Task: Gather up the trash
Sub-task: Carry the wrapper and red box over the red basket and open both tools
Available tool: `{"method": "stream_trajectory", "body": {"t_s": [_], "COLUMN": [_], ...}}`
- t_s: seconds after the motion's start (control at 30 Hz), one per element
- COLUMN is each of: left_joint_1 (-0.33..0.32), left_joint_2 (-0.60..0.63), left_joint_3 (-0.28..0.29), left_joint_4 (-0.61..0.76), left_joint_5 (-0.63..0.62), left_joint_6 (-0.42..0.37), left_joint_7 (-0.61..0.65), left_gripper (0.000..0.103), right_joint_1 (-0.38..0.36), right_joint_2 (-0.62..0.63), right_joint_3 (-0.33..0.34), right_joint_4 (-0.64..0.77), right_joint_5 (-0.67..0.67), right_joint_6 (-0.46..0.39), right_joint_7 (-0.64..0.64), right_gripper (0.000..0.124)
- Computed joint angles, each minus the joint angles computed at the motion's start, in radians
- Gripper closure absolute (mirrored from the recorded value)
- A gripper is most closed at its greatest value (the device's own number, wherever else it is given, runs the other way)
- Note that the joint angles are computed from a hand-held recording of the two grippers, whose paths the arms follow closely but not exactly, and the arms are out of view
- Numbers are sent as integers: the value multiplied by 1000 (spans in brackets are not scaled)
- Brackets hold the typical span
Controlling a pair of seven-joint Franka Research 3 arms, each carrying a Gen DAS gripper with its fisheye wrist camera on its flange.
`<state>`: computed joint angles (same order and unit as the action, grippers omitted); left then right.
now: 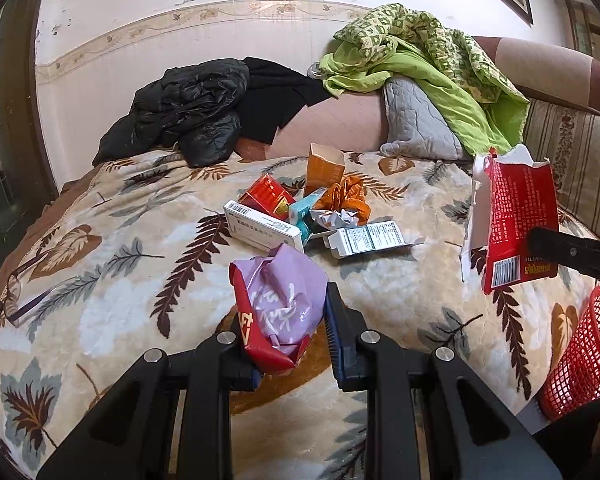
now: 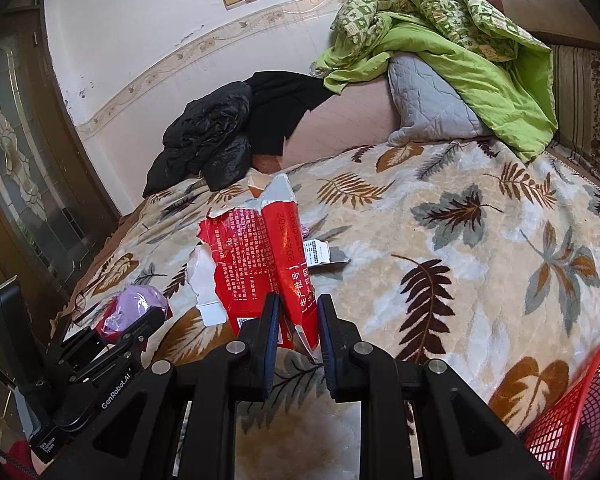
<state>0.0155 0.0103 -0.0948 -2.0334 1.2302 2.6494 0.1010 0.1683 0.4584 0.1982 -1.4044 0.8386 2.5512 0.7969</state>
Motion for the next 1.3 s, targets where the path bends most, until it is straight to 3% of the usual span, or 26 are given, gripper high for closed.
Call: {"method": "stream_trajectory", "body": {"t_s": [0.4,0.63,0.87,0.97,1.13,1.2,1.3], "left_joint_1": [-9,-3,-32,-54,-95,-83,-44], "left_joint_2": [15,18,65,93,173,222,326], "left_joint_3": [1,7,-2,-12,-72,-136,-279], "left_joint_4": [10,9,61,91,185,239,365], "left_joint_5": [8,42,-27,-132,-405,-560,-788], "left_joint_6": [11,140,263,313,337,333,283], "left_joint_7": [-3,-11,93,211,558,736,1006], "left_gripper": [79,79,79,79,79,79,79], "right_joint_1": [-7,-34,-86,-109,-154,-177,-202], "right_joint_2": [-4,-27,-118,-163,-209,-220,-217], "right_joint_3": [2,-5,-54,-88,-144,-172,-196], "right_joint_4": [-7,-28,-128,-185,-253,-276,-285], "right_joint_5": [16,58,96,95,92,81,52], "right_joint_6": [3,-22,-30,-19,7,24,46], "right_joint_7": [2,32,21,12,31,59,107], "right_gripper": [103,103,103,103,103,103,103]}}
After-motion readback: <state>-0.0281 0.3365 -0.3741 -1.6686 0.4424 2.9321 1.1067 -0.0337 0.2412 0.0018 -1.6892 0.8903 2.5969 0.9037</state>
